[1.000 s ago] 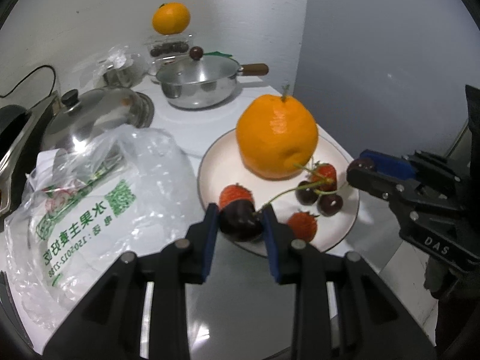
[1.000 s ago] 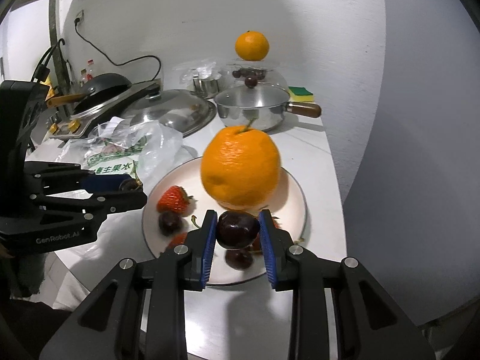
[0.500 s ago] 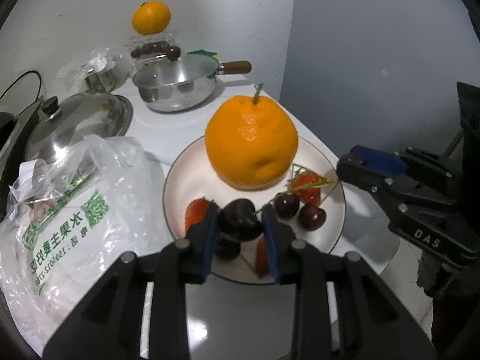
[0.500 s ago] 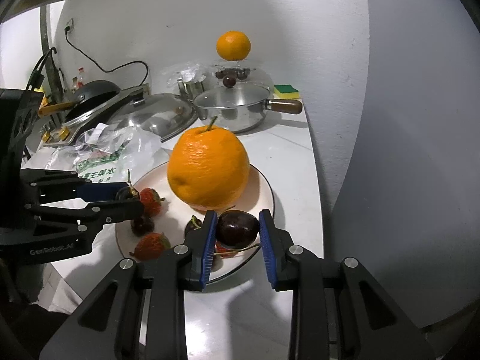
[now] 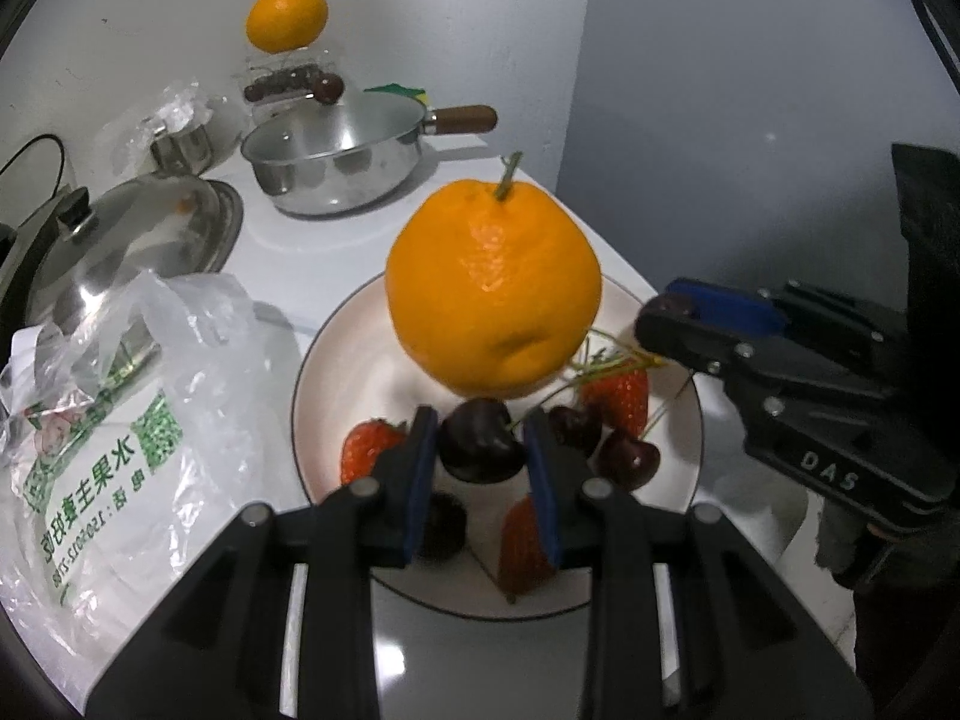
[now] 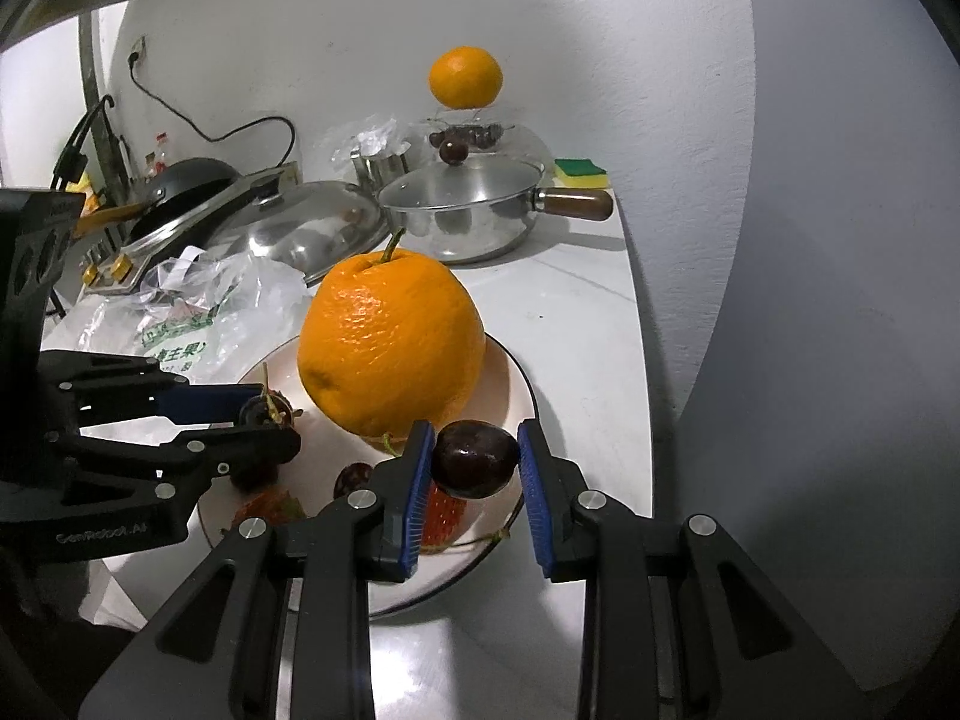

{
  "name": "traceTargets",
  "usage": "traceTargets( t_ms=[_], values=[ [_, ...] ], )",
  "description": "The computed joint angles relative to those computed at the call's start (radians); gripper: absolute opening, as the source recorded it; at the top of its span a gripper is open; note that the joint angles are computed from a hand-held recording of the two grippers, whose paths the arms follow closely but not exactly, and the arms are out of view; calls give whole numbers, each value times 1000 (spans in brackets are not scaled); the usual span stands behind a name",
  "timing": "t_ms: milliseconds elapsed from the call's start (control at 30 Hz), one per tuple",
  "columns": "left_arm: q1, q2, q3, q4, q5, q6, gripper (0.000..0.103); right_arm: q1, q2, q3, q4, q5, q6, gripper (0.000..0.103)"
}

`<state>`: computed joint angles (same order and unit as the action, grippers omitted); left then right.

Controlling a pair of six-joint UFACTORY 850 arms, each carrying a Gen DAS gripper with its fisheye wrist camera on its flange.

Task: Organize fruits

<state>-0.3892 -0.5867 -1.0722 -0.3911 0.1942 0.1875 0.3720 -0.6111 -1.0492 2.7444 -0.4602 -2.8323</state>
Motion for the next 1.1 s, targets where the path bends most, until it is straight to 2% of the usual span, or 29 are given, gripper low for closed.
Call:
traceTargets(
  t_ms=[133, 367, 667, 700, 733, 767, 800, 1100],
  values=[
    [4, -10, -13, 59, -15, -60, 31, 1, -15, -22, -17, 11, 7, 30],
    [11, -16, -22, 51, -38, -59, 32, 3, -33, -46, -42, 32, 38, 30],
    [13, -5, -6, 130, -27, -132, 40, 14, -37, -53, 0, 48, 4, 31],
    [14, -1, -1, 146, -23, -148, 43, 14, -37, -53, 2, 48, 1, 33],
    [15, 2, 3, 158, -19, -162, 45, 17, -36, -52, 14, 48, -8, 39],
    [17, 7, 10, 192, -13, -198, 54, 18, -34, -50, 18, 46, -10, 41],
    [19, 12, 15, 203, -8, -212, 55, 20, -31, -48, 27, 45, -15, 41],
    [22, 56, 68, 165, 27, -184, 56, 33, 3, -14, 108, 39, -83, 41]
  ],
)
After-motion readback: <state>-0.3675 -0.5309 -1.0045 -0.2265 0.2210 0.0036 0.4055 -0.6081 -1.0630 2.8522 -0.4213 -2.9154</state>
